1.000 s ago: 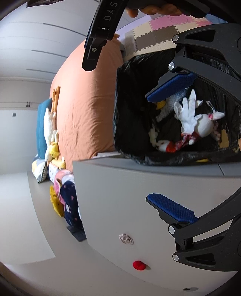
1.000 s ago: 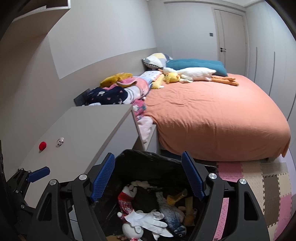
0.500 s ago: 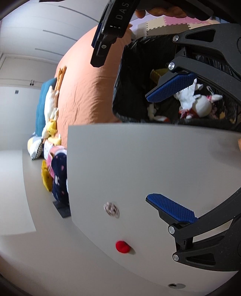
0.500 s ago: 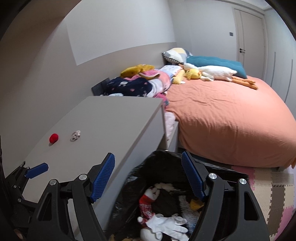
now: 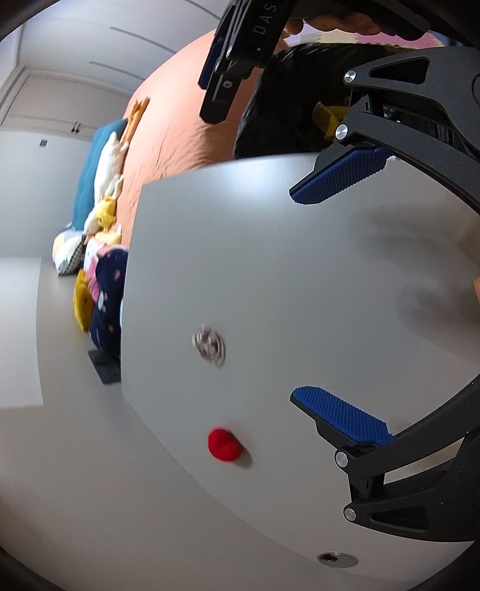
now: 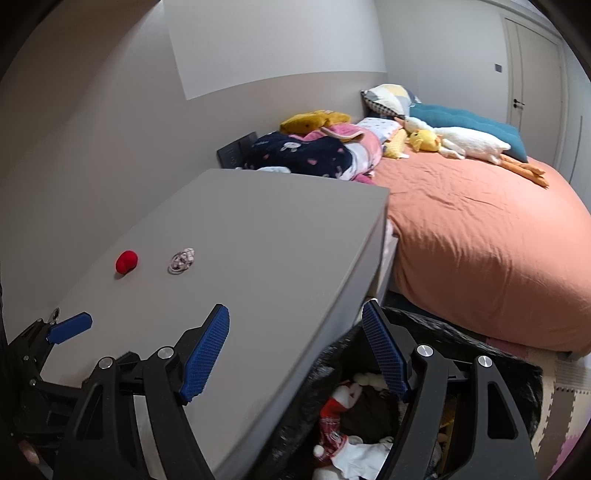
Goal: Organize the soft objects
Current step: 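Move both tools back over the desk toward the red heart and cloth ring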
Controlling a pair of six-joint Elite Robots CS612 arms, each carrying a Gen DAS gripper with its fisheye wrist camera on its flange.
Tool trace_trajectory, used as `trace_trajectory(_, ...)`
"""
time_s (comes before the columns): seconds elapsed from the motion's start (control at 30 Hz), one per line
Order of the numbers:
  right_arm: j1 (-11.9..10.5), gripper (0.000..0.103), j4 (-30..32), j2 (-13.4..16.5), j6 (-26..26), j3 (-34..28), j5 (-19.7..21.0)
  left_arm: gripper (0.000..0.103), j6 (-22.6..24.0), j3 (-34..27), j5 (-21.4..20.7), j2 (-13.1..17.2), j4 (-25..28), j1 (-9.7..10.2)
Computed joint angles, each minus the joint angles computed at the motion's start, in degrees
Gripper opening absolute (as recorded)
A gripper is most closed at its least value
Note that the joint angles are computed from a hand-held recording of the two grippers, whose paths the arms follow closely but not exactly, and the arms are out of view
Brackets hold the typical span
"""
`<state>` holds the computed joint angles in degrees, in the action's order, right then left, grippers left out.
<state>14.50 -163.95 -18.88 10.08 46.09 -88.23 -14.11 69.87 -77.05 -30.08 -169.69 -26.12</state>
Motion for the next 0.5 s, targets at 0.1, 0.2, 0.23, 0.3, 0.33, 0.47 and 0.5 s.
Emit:
trace_trajectory(0.1,0.33,0.075,2.37,1.69,-0.56,-3.51,0.62,0.096,-1.28,-0.36,0.74,0.20,0.54,0.88)
trace_trajectory(0.2,0.74,0.075,5.52,3.97,-1.33,-8.15,1.25,0.096,-2.64,-0.94,1.32,0.42,1.36,1.76)
trace_trajectory(0.23,0.88,0.075,6.71,4.85,-1.60,-9.88,1.57,0.096,-2.96,-1.13,1.60,0.51,1.44,2.08)
trace_trajectory(0.3,1.14,0.075,9.58,6.85,-2.06,-13.94,2.24,0.096,-3.60,-1.39,1.92,0.64,1.60,2.60)
trace_trajectory(0.33,1.22,0.075,10.63,7.58,-2.26,-15.42,2.45,0.096,-4.11,-1.55,2.09,0.74,1.82,2.90)
trace_trajectory(0.47,1.75,0.075,16.40,12.13,-3.51,-24.74,2.98,0.096,-6.10,-2.57,3.90,1.34,3.64,3.81)
trace_trajectory(0.5,1.91,0.075,18.76,14.14,-4.00,-28.89,3.26,0.096,-6.88,-3.03,4.53,1.57,4.49,4.11)
